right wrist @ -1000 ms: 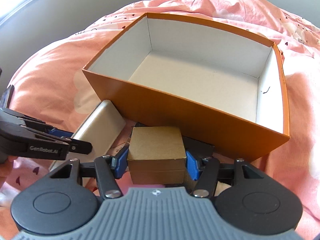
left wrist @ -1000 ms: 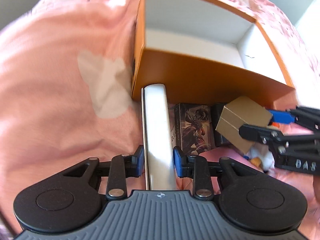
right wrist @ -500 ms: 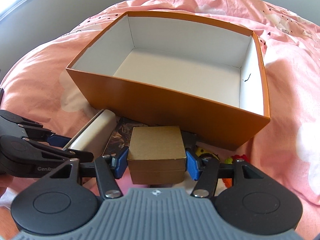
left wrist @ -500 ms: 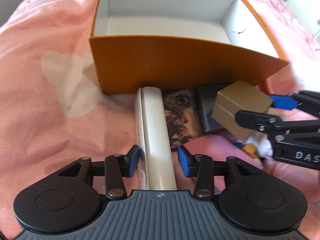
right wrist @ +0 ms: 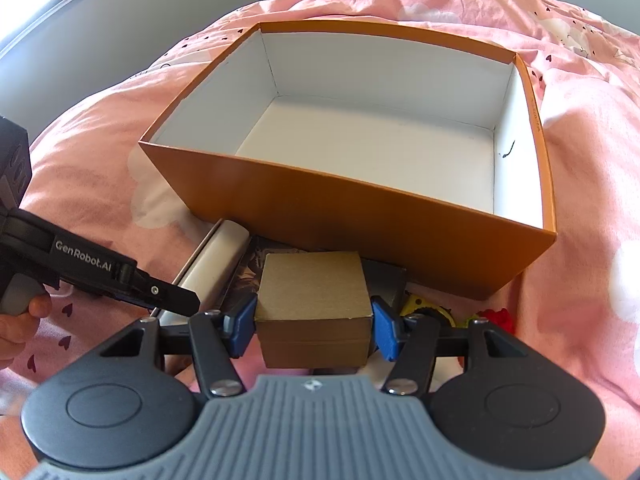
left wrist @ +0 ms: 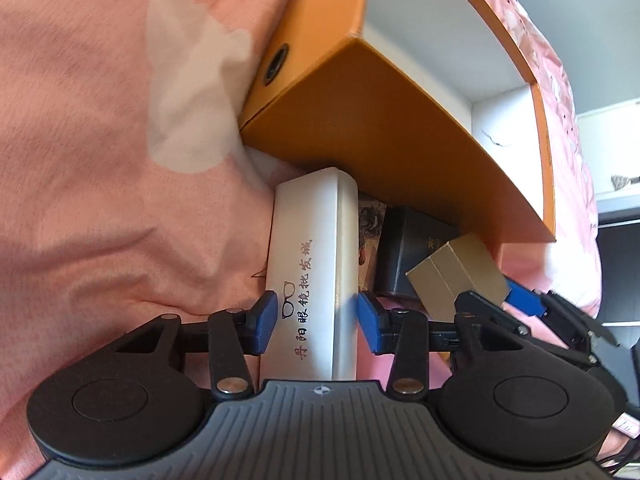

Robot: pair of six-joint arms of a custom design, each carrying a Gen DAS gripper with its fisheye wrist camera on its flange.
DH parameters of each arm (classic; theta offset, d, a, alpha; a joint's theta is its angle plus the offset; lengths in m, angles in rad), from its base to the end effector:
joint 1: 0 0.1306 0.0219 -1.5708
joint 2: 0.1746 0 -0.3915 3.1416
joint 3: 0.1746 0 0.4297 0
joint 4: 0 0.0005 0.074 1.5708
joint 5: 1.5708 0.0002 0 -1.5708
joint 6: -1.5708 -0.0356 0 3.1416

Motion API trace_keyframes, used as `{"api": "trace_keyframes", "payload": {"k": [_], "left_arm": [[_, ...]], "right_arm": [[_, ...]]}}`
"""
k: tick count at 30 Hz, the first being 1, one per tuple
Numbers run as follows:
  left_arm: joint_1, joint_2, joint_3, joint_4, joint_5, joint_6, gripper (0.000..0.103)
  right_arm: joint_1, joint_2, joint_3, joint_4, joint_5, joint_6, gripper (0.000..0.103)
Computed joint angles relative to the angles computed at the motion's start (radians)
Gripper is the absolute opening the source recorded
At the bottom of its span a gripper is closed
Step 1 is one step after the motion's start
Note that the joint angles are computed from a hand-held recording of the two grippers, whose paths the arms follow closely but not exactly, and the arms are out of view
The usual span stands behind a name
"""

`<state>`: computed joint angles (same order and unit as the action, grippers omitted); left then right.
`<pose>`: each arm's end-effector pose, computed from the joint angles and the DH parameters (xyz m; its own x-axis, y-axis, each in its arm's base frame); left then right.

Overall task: Organize objects
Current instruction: 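Grasp the white glasses case with the left tool while the right tool grasps the tan box, then carry the glasses case with the left tool while the right tool carries the tan box into the shoebox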

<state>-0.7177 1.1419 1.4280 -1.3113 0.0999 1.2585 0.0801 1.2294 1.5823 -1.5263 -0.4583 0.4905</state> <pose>0.2928 -0.2610 0.5371 -0.8577 -0.5082 -0.0783 -0.3998 0.7548 -0.5200 0.3984 0.0473 0.5674 -0.6966 -0.4797 -0.5336 -0.6468 0.7417 0.1775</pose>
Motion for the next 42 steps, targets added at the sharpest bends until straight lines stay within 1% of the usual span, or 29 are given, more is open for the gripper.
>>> {"api": "trace_keyframes", "payload": {"k": [2, 4, 5, 7, 9, 14, 16, 18, 21, 26, 30, 33, 35, 37, 38, 39, 40, 42], "left_arm": [[0.008, -0.002, -0.004, 0.003, 0.005, -0.007, 0.049], [0.014, 0.009, -0.001, -0.006, 0.011, -0.031, 0.059], [0.019, 0.009, -0.006, -0.001, 0.018, -0.033, 0.061], [0.029, 0.006, -0.025, 0.017, 0.031, -0.031, 0.068], [0.038, 0.004, -0.048, 0.043, 0.047, -0.027, 0.070], [0.041, 0.031, -0.057, 0.062, 0.054, -0.050, 0.070], [0.045, 0.028, -0.072, 0.088, 0.056, -0.043, 0.065], [0.043, 0.031, -0.065, 0.083, 0.045, -0.048, 0.065], [0.026, 0.045, -0.030, 0.044, -0.001, -0.064, 0.064], [-0.012, 0.078, 0.056, -0.050, -0.108, -0.111, 0.064], [-0.043, 0.100, 0.123, -0.110, -0.190, -0.145, 0.064], [-0.073, 0.134, 0.196, -0.171, -0.252, -0.175, 0.064], [-0.094, 0.151, 0.232, -0.197, -0.289, -0.189, 0.064], [-0.130, 0.184, 0.294, -0.224, -0.326, -0.184, 0.064], [-0.102, 0.185, 0.329, -0.245, -0.324, -0.223, 0.064], [-0.106, 0.194, 0.350, -0.251, -0.338, -0.229, 0.064], [-0.104, 0.224, 0.375, -0.236, -0.350, -0.243, 0.064], [-0.157, 0.207, 0.399, -0.268, -0.409, -0.220, 0.064]], "right_arm": [[0.000, 0.000, 0.000, 0.000, 0.000, 0.003, 0.061], [0.004, 0.004, 0.003, -0.003, 0.001, 0.005, 0.061], [0.004, 0.005, 0.003, -0.003, 0.001, 0.006, 0.061], [0.003, 0.004, 0.003, -0.004, 0.000, 0.007, 0.061], [0.005, 0.007, 0.005, -0.005, -0.001, 0.004, 0.061], [0.008, 0.015, 0.009, -0.012, -0.003, -0.001, 0.061], [0.010, 0.020, 0.011, -0.017, -0.003, -0.005, 0.061], [0.010, 0.025, 0.012, -0.022, -0.004, -0.008, 0.061], [0.008, 0.028, 0.016, -0.025, -0.008, -0.014, 0.061], [0.009, 0.026, 0.023, -0.023, -0.013, -0.013, 0.061], [0.008, 0.025, 0.036, -0.036, -0.038, -0.002, 0.061], [0.007, 0.019, 0.043, -0.039, -0.055, 0.017, 0.061], [0.002, 0.016, 0.053, -0.042, -0.064, 0.031, 0.061], [-0.008, 0.016, 0.068, -0.052, -0.082, 0.043, 0.061], [-0.015, 0.019, 0.082, -0.060, -0.095, 0.050, 0.061], [-0.020, 0.023, 0.095, -0.067, -0.106, 0.056, 0.061], [-0.025, 0.026, 0.111, -0.073, -0.117, 0.060, 0.061], [-0.036, 0.032, 0.139, -0.079, -0.142, 0.067, 0.061]]}}
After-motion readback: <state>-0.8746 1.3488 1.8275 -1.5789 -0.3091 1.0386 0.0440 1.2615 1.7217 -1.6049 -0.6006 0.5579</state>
